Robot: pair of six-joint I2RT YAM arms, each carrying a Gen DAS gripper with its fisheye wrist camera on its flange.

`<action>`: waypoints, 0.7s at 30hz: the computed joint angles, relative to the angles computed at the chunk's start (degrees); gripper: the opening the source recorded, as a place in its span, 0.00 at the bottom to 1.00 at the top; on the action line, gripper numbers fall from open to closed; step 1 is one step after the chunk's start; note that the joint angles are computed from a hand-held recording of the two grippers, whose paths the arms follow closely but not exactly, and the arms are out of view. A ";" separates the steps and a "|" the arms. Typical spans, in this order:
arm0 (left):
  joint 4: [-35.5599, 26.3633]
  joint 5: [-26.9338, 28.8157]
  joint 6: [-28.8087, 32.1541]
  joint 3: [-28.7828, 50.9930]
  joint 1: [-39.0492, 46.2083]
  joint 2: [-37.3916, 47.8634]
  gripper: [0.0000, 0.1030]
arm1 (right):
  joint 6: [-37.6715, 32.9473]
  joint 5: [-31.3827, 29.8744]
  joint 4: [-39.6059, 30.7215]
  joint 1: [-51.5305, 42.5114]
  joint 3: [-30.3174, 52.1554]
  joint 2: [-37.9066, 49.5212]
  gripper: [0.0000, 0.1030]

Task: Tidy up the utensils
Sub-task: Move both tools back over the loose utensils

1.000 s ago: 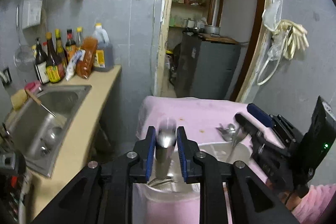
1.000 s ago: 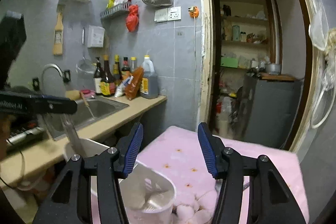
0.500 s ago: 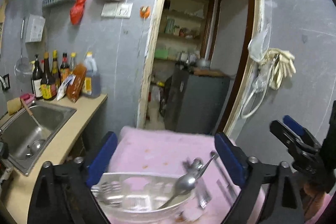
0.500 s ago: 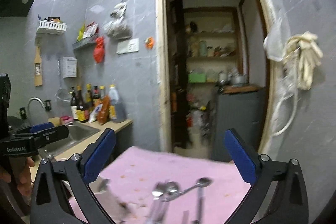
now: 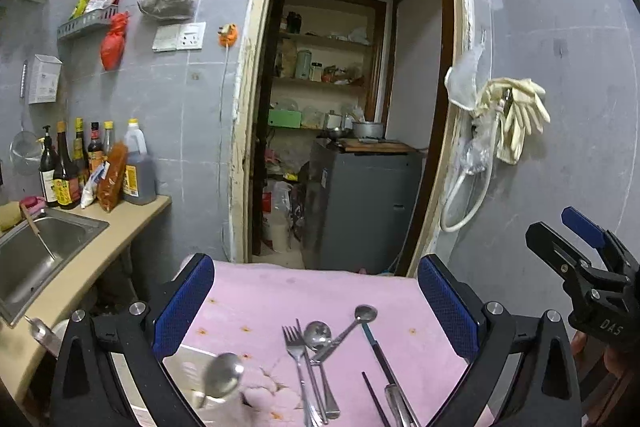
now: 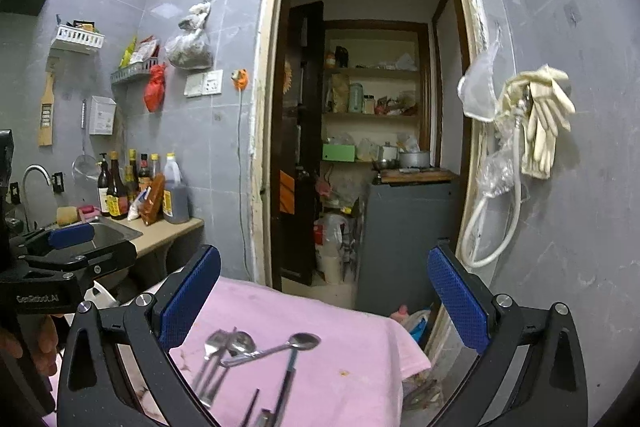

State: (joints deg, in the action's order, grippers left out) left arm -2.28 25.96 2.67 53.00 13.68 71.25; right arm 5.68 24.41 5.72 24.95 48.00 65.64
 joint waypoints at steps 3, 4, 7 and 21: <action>0.44 -2.82 0.57 -0.20 -2.59 1.18 0.99 | 0.33 -3.52 1.22 -3.27 -1.84 0.84 0.99; 0.41 -3.63 1.00 -0.08 -3.41 1.85 0.99 | 0.63 -5.39 1.71 -4.76 -2.32 1.62 0.99; -2.63 -4.58 3.06 2.38 -5.54 5.06 0.99 | 1.68 -9.67 2.92 -8.00 -3.59 3.65 0.99; -5.60 -14.52 2.02 9.37 -12.81 18.33 0.83 | 5.46 -22.35 7.73 -15.10 -3.43 20.30 0.88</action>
